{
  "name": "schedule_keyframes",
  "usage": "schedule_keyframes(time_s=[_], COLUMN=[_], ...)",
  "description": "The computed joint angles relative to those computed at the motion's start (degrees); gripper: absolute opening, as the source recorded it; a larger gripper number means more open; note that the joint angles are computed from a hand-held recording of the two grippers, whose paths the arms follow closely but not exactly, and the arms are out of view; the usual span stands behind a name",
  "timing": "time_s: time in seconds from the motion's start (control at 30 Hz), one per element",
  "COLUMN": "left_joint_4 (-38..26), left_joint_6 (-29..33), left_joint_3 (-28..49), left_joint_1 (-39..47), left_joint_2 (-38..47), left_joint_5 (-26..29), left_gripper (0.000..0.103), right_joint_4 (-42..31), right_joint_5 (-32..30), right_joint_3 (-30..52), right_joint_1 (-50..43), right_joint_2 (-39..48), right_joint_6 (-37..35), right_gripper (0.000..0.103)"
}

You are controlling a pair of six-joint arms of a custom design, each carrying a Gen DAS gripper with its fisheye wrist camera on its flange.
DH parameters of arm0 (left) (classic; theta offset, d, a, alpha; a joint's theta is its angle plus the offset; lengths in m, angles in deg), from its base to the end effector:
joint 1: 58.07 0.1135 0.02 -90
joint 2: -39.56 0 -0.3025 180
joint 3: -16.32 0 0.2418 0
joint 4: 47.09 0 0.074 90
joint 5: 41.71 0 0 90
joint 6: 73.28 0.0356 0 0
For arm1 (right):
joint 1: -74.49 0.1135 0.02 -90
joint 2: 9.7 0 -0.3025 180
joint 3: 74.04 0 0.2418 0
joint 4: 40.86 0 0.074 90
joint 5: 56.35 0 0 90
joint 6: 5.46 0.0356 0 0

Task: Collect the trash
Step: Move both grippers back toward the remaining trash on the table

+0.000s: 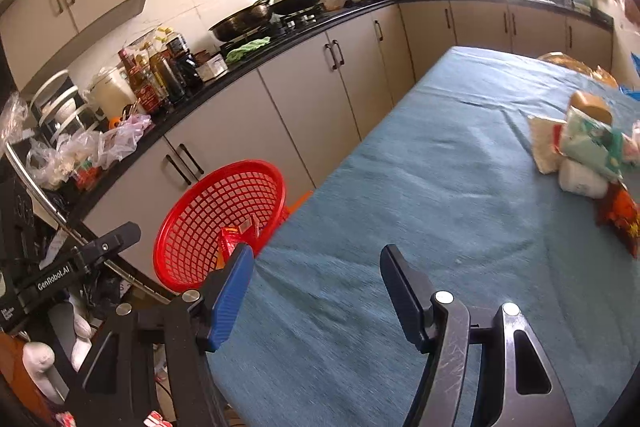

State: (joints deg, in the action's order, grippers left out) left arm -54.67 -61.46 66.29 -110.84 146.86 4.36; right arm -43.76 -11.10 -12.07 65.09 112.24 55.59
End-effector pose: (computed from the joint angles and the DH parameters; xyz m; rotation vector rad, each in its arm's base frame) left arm 0.1907 -0.2102 0.1085 -0.6990 2.1729 -0.0796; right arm 0.3458 -0.0318 0.0725 -0.6304 2.2813 0.7291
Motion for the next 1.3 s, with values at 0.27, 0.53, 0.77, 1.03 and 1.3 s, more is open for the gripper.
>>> schedule_keyframes(time_s=[0.27,0.53,0.77,1.03,1.3], left_joint_4=[5.02,3.29,-0.1,-8.68,-10.76], left_joint_6=[6.13,11.05,15.22,21.6,21.04], left_joint_3=[5.45,18.35,32.29,49.58,53.09], left_joint_1=[-1.73,-1.1,0.34,2.24,3.51], left_joint_2=[4.35,12.28,20.13,28.23,31.24], left_joint_5=[4.88,9.44,14.05,17.4,19.19], left_gripper=[0.082,0.082,0.082,0.082,0.082], right_joint_4=[-3.01,-12.16,-20.16,-19.11,-36.02], right_joint_5=[0.76,3.62,5.08,3.49,6.67], right_joint_3=[2.43,15.81,29.05,40.28,69.73], right_joint_1=[-10.92,-23.1,-27.13,-23.27,-12.18], right_joint_2=[0.93,7.75,13.45,17.63,30.18], right_joint_6=[-6.11,-9.01,-8.6,-1.83,6.99], right_gripper=[0.071,0.071,0.073,0.075,0.057])
